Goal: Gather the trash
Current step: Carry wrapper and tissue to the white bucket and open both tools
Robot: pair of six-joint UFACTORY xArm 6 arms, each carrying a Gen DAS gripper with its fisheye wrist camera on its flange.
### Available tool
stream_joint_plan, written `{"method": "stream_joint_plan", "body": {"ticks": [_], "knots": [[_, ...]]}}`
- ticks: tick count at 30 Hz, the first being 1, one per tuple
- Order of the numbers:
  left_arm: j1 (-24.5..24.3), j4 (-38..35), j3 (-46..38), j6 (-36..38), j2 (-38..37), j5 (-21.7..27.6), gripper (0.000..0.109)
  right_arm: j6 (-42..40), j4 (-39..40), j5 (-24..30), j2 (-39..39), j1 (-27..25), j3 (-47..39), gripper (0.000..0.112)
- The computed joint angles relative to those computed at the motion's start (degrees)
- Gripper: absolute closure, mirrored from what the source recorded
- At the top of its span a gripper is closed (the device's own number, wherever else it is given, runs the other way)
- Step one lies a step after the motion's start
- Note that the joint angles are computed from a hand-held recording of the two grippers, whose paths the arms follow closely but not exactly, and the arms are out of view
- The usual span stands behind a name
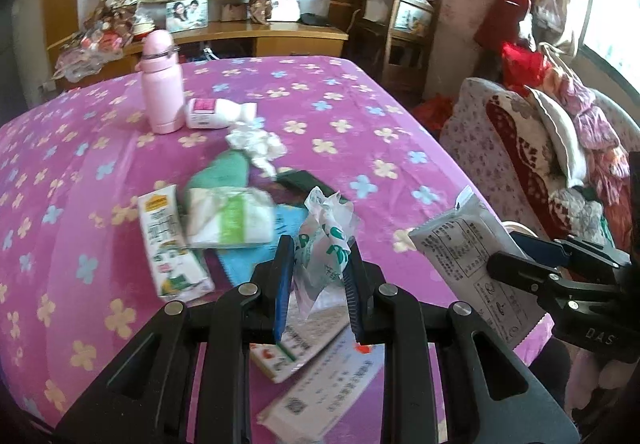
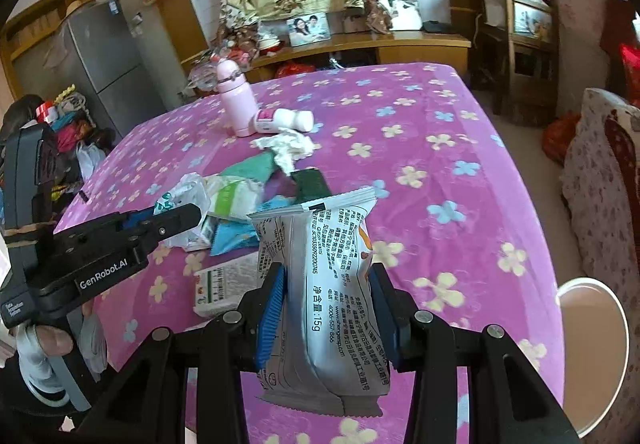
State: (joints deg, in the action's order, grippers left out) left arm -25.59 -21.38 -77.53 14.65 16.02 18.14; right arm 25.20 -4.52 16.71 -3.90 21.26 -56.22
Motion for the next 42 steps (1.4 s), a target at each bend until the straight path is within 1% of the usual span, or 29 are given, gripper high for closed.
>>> {"method": "stream_joint_plan", "body": {"ticks": [8, 17, 31, 40, 42], "knots": [[-3.8, 1.8, -3.0, -1.7, 2.0, 1.1, 0.087, 2.8, -2.7, -0.5, -6.0, -3.6, 6.0, 0.071], [-8.2, 4.4, -8.6, -3.4, 6.0, 3.5, 0.087, 2.7, -1.9, -0.5, -12.5, -8.9, 12.9, 0.071], [-14.9, 8.5, -19.0, -6.0, 13.2, 8.2, 0.087, -2.0, 2.9, 0.8, -22.3, -18.4, 22.4, 0.071], [-18.8, 9.6, -28.2, -6.1, 19.5, 12.2, 0.087, -4.1, 4.0, 1.5, -26.1, -24.9, 27.2, 0.071], [-19.5, 9.2, -30.6, -5.9, 21.2, 13.4, 0.087, -5.3, 5.3, 1.4, -26.6, -26.2, 28.1, 0.071]]}}
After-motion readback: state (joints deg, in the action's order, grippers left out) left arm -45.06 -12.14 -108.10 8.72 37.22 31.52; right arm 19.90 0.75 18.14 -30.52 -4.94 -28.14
